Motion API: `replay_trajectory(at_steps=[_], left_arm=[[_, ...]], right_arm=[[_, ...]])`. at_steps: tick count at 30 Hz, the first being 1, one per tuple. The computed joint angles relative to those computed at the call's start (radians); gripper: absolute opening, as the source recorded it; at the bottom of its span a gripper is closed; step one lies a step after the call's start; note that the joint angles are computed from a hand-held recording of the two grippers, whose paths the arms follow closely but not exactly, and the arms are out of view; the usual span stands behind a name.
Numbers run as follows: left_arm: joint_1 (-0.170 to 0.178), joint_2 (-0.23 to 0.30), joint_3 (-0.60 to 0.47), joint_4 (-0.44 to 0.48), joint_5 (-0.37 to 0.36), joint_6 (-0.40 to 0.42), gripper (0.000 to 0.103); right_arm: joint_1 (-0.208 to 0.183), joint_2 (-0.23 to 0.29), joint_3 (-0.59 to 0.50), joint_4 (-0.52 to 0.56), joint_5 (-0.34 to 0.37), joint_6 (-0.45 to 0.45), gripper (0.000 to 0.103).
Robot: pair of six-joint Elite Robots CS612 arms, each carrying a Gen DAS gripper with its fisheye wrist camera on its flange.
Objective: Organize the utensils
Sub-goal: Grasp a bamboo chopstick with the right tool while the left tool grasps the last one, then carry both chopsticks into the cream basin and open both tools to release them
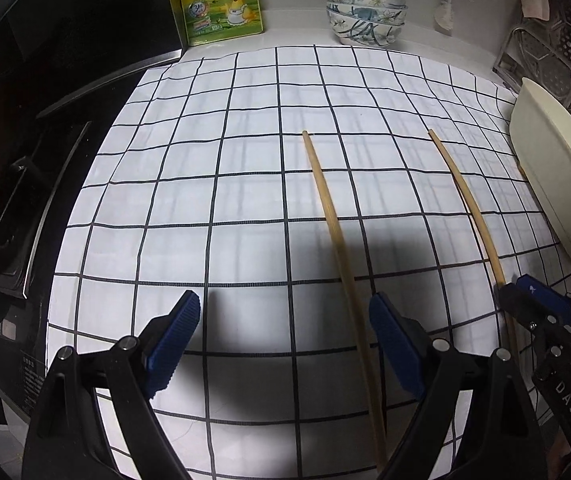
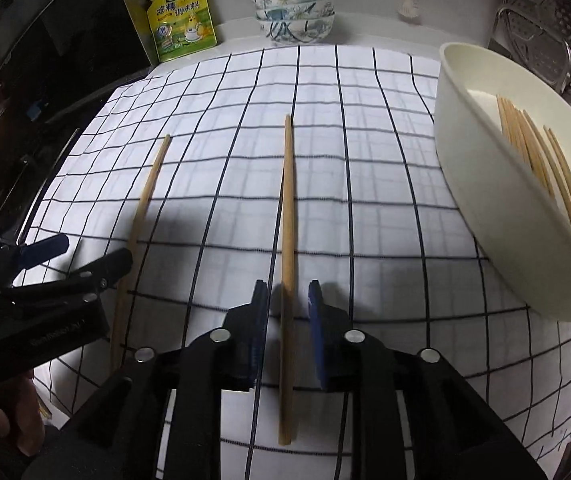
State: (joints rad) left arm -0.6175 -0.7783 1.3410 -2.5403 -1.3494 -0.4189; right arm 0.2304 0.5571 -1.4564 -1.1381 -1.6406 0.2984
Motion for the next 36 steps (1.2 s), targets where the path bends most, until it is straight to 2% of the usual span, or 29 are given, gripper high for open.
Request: replay_trajectory(at_steps=[6,9,12,13,14,15,16,17,18,24,30,36], left_arm=[[-0.002,0.011,-0.012,0.018,-0.002,-0.016,0.085],[-0.001,0.013,-0.009,-0.004,-0.008,-0.028,0.082],[-0.003,0.013,-0.008,-0.022,-0.003,-0.019,0.068],[-0.004,0.013,-0.008,-0.027,-0.005,-0.012,0.060],[-0.005,0.013,-0.007,-0.034,-0.009,-0.003,0.051],[-0.006,0.012,-0.006,-0.038,-0.012,0.003,0.045],[-0.006,0.011,-0.005,-0.041,-0.017,0.008,0.030],[-0.005,0.010,-0.007,-0.038,-0.024,0.011,0.014],[-0.004,0.011,-0.011,-0.031,-0.035,0.010,0.008],[0.010,0.004,-0.025,0.022,-0.089,-0.007,0.007],[0.007,-0.021,-0.036,0.002,-0.069,0.014,0.007],[-0.019,-0.027,-0.090,-0.061,-0.034,0.060,0.007]], right_arm=[[0.001,-0.012,0.036,-0.004,-0.026,-0.022,0.023],[0.005,-0.011,0.043,-0.016,-0.040,-0.046,0.024],[0.006,-0.010,0.046,-0.024,-0.042,-0.074,0.024],[0.005,-0.010,0.047,-0.026,-0.039,-0.078,0.022],[0.004,-0.009,0.046,-0.027,-0.033,-0.084,0.020],[0.003,-0.010,0.047,-0.029,-0.029,-0.090,0.012],[0.002,-0.011,0.048,-0.028,-0.026,-0.092,0.007],[-0.001,-0.012,0.048,-0.026,-0.011,-0.089,0.006],[-0.003,-0.011,0.047,-0.028,0.001,-0.084,0.006],[-0.009,-0.012,0.032,-0.026,0.047,-0.041,0.006],[-0.017,-0.026,-0.003,-0.066,0.095,-0.010,0.006],[-0.042,-0.048,-0.041,-0.100,0.076,-0.009,0.006]])
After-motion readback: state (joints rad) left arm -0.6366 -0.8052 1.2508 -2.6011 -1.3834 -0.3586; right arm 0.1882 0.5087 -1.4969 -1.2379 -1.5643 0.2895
